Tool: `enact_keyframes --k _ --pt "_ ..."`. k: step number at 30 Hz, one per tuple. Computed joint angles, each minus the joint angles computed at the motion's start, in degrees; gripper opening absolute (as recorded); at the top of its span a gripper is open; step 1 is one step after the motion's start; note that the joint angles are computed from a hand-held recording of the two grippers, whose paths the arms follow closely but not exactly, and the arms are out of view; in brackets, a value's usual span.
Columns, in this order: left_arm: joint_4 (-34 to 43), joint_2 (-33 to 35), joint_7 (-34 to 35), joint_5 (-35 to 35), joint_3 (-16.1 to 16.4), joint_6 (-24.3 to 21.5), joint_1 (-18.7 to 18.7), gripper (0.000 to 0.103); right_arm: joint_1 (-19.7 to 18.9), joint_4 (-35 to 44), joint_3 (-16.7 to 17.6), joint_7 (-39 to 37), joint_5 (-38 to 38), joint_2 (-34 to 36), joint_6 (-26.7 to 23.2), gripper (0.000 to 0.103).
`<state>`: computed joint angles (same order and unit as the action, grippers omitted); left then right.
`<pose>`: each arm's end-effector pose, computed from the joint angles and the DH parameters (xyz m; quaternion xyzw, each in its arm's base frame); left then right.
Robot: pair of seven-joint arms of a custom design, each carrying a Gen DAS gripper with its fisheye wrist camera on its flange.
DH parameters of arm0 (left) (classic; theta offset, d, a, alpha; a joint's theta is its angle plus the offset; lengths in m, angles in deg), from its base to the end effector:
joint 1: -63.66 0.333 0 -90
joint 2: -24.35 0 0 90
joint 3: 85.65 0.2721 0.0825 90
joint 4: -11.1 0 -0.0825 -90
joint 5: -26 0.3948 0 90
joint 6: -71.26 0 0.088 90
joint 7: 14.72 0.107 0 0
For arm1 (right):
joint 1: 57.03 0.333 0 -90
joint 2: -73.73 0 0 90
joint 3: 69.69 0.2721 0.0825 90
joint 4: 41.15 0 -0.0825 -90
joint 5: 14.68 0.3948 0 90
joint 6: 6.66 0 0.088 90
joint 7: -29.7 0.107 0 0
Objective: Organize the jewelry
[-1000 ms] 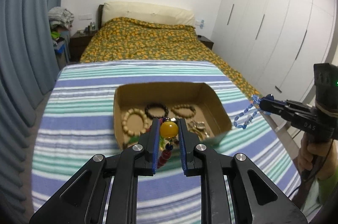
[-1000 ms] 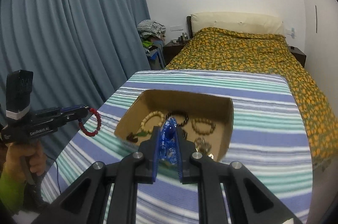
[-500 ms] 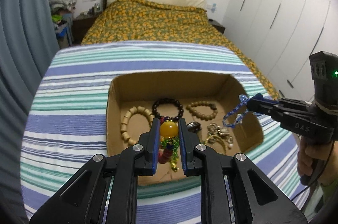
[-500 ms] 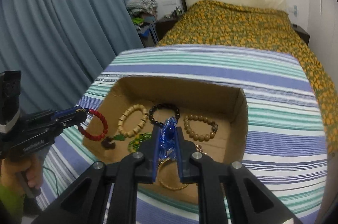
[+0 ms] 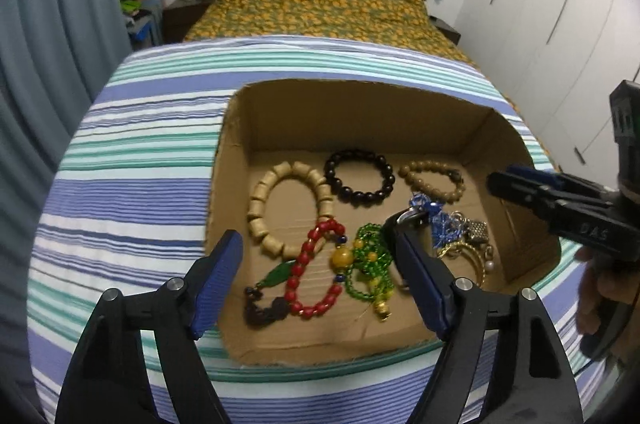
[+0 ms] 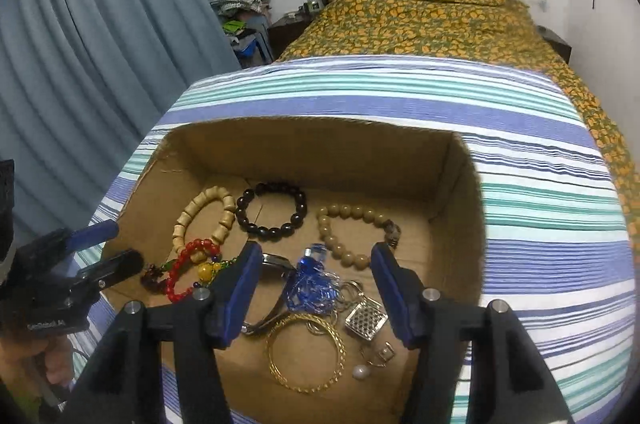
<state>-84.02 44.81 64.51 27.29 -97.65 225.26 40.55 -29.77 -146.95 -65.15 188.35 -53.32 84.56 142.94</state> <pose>0.5807 -0.3888 0.4387 -0.5197 0.7866 -0.3173 0.1026 0.5482 0.3530 0.4360 -0.6055 0.7110 -0.2095 0.2898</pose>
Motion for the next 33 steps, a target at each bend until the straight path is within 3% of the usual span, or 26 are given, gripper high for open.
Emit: enact_keyframes --k 2,4,8,11,14,18,20,21,24,26,33 --pt "-2.02 -1.79 -0.46 0.22 0.17 1.08 -0.01 0.081 0.37 -0.94 0.02 0.87 -0.96 -1.74 -1.58 0.074" --pt "-4.75 -4.18 -1.29 1.4 0.51 3.25 -0.24 0.086 1.44 -2.76 0.3 4.95 -5.7 -4.81 -4.25 0.083" --pt "-13.16 -12.32 -9.49 12.21 2.75 9.63 -2.53 0.1 2.39 -5.2 2.93 10.63 -14.62 -9.59 -9.36 0.086" --pt "-16.34 -16.6 -17.23 22.12 2.67 12.1 -2.4 0.102 3.37 -5.66 5.97 14.63 -20.47 -12.45 -16.37 0.086" --pt "-17.42 -20.69 -31.07 37.34 1.58 9.25 -1.58 0.103 4.3 -5.41 8.64 19.04 -23.26 -14.22 -22.34 0.086" --pt "-20.34 -26.7 -48.83 53.75 -2.66 3.58 1.61 0.103 4.29 -5.98 8.96 15.61 -17.35 -15.97 -19.55 0.087" --pt "-22.3 -28.32 -47.15 49.7 -3.19 5.0 2.63 0.103 4.46 -5.2 9.94 15.99 -16.68 -16.18 -22.04 0.087" --pt "-23.64 -29.18 -42.51 43.05 -2.54 6.02 2.28 0.103 4.71 -5.5 10.52 16.62 -17.4 -16.75 -22.72 0.087" --pt "-25.38 -31.01 -38.84 34.25 -2.98 3.16 2.85 0.103 5.58 -3.85 12.11 17.12 -19.44 -16.06 -26.57 0.088" --pt "-26.8 -32.03 -36.79 29.8 -3.08 3.73 3.41 0.103 6.39 -3.53 12.49 17.45 -19.75 -15.87 -27.91 0.088" --pt "-28.73 -34.75 -34.43 29.11 -7.99 2.55 8.26 0.103 8.44 -1.14 12.5 16.19 -19.15 -13.66 -28.67 0.088"
